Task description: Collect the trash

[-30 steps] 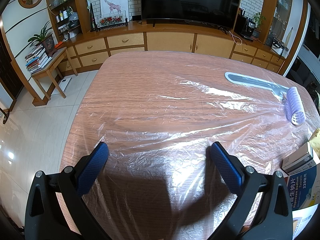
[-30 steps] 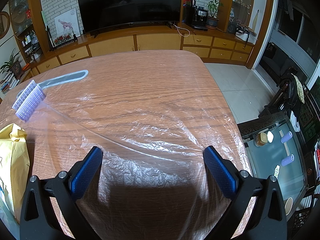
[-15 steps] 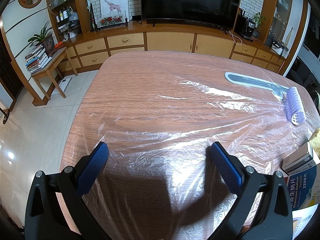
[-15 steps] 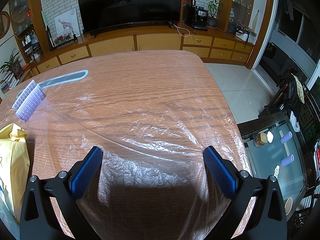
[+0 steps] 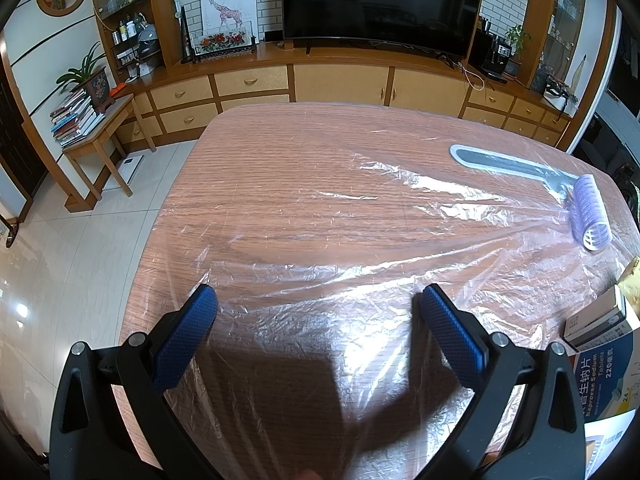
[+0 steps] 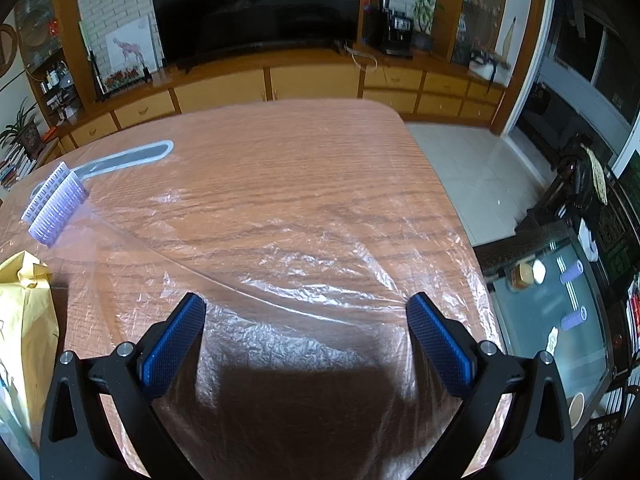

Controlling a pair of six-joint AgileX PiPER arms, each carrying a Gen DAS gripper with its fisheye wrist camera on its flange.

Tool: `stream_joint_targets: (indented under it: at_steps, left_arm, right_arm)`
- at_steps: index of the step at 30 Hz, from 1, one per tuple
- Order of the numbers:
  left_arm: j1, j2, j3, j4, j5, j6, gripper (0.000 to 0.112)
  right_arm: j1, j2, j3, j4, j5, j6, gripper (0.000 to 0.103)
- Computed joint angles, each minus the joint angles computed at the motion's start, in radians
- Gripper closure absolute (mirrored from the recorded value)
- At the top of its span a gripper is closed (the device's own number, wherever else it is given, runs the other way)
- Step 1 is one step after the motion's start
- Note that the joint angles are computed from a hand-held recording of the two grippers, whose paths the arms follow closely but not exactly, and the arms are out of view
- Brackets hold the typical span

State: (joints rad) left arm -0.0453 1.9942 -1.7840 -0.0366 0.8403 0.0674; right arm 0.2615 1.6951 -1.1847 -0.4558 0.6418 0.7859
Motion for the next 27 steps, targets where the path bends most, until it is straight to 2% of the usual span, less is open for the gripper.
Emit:
stream_joint_targets:
  at_steps: [1,3,7,10,12,13,15,18,23,27]
  left_arm:
    - [0.005,0.007,-0.02,-0.006,0.025,0.013,0.011]
    - [0.009,-0.014,-0.013,0.016,0.024,-0.009,0.011]
    - [0.055,-0.125,0.054,-0.122,0.004,0.137,0.011]
    - [0.072,-0.24,0.166,-0.256,0.001,0.275,0.011]
    - [0.069,-0.316,0.238,-0.324,0.014,0.366,0.011]
    - [0.065,-0.343,0.266,-0.34,0.013,0.389,0.011]
    - [0.046,-0.397,0.33,-0.374,0.026,0.435,0.011]
    - [-0.014,-0.462,0.42,-0.348,0.001,0.44,0.011]
    - [-0.069,-0.47,0.468,-0.301,-0.021,0.411,0.011]
    - [-0.093,-0.468,0.497,-0.273,-0.036,0.391,0.011]
  right_arm:
    - [-0.003,-0.005,-0.013,0.027,0.029,-0.003,0.004]
    - [-0.015,-0.051,0.001,0.05,0.018,-0.006,0.004]
    - [0.071,-0.238,0.083,-0.032,0.025,0.121,0.004]
    - [0.231,-0.367,0.111,-0.095,0.11,0.218,0.004]
    - [0.336,-0.395,0.097,-0.15,0.182,0.297,0.004]
    - [0.396,-0.418,0.109,-0.162,0.192,0.339,0.004]
    - [0.437,-0.427,0.125,-0.127,0.179,0.367,0.004]
    - [0.467,-0.411,0.179,-0.062,0.113,0.424,0.004]
    - [0.448,-0.34,0.222,0.083,-0.017,0.422,0.004]
    - [0.482,-0.275,0.212,0.068,-0.008,0.47,0.004]
